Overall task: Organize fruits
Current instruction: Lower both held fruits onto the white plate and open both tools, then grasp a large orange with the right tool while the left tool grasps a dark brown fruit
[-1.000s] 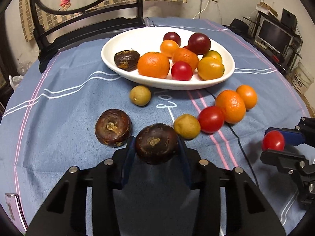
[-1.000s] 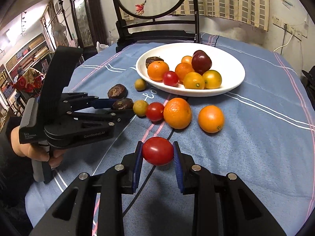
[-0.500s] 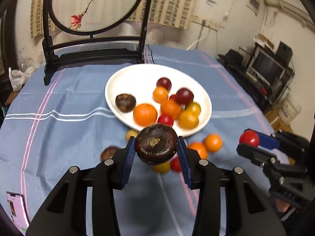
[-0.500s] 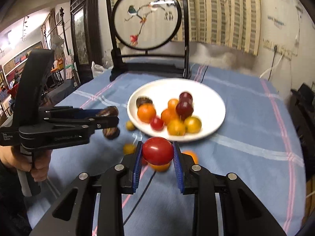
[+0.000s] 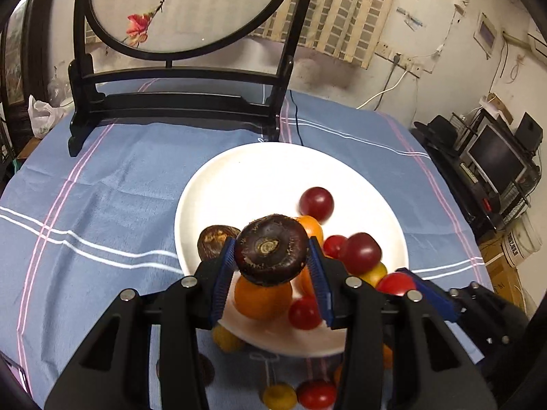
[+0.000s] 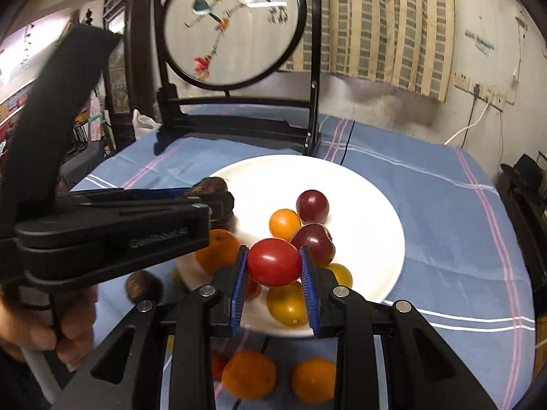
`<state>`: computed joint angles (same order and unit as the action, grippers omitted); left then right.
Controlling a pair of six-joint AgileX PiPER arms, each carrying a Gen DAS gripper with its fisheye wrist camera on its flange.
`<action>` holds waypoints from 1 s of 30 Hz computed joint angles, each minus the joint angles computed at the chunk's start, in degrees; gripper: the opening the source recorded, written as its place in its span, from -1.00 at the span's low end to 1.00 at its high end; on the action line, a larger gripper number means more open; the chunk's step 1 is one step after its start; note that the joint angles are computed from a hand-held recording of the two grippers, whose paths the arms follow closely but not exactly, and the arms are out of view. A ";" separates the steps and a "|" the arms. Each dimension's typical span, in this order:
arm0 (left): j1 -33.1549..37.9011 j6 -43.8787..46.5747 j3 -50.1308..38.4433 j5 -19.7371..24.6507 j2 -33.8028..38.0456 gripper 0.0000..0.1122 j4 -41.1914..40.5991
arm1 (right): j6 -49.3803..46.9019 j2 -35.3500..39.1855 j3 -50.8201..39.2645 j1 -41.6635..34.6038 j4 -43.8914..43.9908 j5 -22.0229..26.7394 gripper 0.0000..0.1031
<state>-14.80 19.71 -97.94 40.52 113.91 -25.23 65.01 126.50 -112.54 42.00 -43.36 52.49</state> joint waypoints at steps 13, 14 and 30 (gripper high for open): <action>0.35 -2.35 -6.38 3.10 4.70 0.05 0.68 | 2.22 3.61 -5.01 -2.60 2.24 -1.58 -0.02; 0.64 -1.29 -5.64 3.40 3.87 0.09 -0.31 | 2.61 3.61 -5.24 -2.21 1.29 -0.50 -0.01; 7.92 18.53 24.88 -4.06 -16.91 0.39 -12.85 | 17.97 -14.56 24.29 6.22 -6.63 -0.62 0.09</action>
<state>-6.88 38.23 -73.07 36.46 97.00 -38.08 82.97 111.94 -88.24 48.22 -49.99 51.86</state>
